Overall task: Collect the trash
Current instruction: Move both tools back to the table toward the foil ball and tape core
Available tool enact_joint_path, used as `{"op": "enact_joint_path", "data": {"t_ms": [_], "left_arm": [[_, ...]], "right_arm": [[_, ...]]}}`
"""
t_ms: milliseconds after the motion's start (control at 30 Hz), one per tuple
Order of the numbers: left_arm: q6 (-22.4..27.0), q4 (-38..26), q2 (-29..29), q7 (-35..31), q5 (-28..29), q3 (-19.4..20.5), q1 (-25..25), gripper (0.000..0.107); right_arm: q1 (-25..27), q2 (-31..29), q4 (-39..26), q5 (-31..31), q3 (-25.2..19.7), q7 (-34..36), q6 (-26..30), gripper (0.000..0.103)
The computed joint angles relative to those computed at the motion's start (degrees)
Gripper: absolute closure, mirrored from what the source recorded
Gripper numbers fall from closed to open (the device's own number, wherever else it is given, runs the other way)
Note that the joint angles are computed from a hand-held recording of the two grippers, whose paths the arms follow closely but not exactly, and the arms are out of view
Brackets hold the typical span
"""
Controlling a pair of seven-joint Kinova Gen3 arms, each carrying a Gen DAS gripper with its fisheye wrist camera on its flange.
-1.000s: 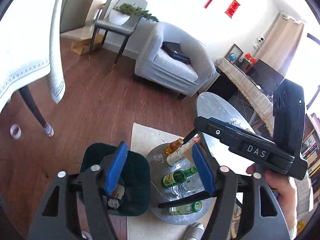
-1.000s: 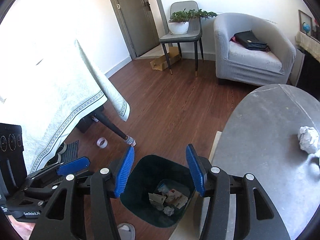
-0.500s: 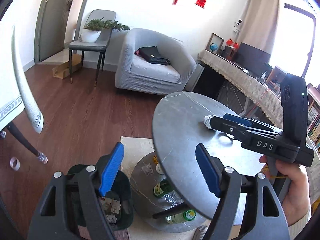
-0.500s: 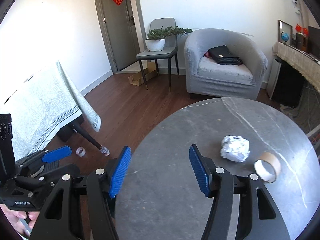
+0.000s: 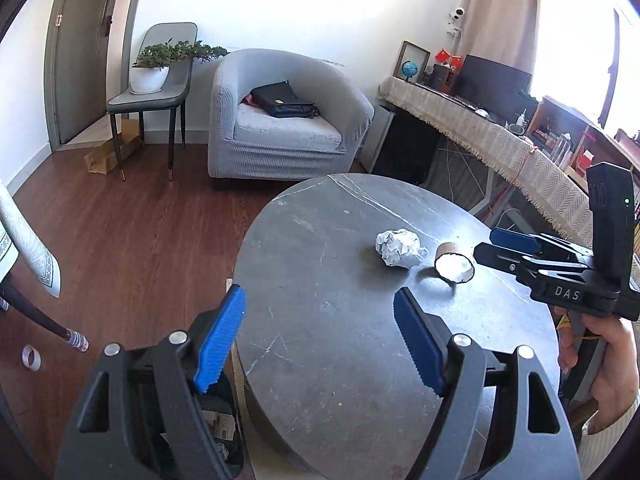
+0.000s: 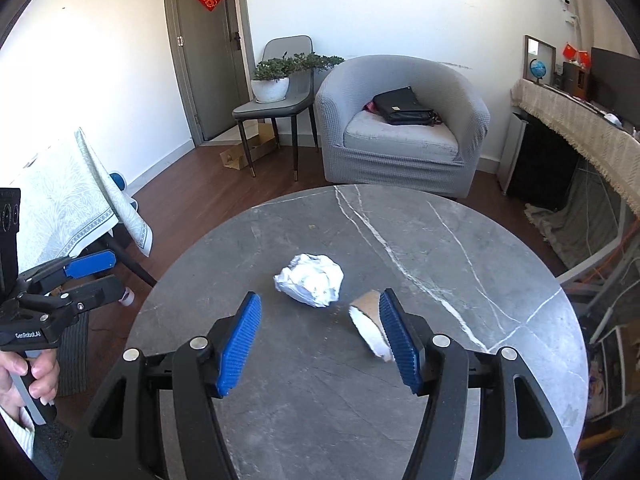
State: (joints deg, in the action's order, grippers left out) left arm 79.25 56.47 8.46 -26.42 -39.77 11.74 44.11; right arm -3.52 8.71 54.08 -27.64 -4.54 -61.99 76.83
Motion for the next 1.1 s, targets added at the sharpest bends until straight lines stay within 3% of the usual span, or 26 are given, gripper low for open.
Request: {"op": "enact_joint_path", "data": {"t_ms": [233,467,900,1100], "left_arm": [[1.4,-9.2,6.2,-8.6,4.9,-1.7,-0.6,0.028],[1.7,-19.1,13.1,-15.4,9.3,-5.4,-0.1,0.028],[12.4,-43.1,27.6,-26.8,20.6,-10.6,-2.2,0.028],[14.5,-48.7,31.2,-28.6,25.1,-13.6,-3.1,0.033]], "right_arm": [[4.7,2.7,-1.2,-5.1,0.6,2.3,2.9,0.041],[5.8,3.3,0.1,-3.9,0.3,6.1,4.7,0.041],[7.0,5.0,-1.0,-4.2,0.0,6.3,6.4,0.041],[7.5,5.4,-1.5,-5.0,-0.1,6.1,6.3,0.041]]}}
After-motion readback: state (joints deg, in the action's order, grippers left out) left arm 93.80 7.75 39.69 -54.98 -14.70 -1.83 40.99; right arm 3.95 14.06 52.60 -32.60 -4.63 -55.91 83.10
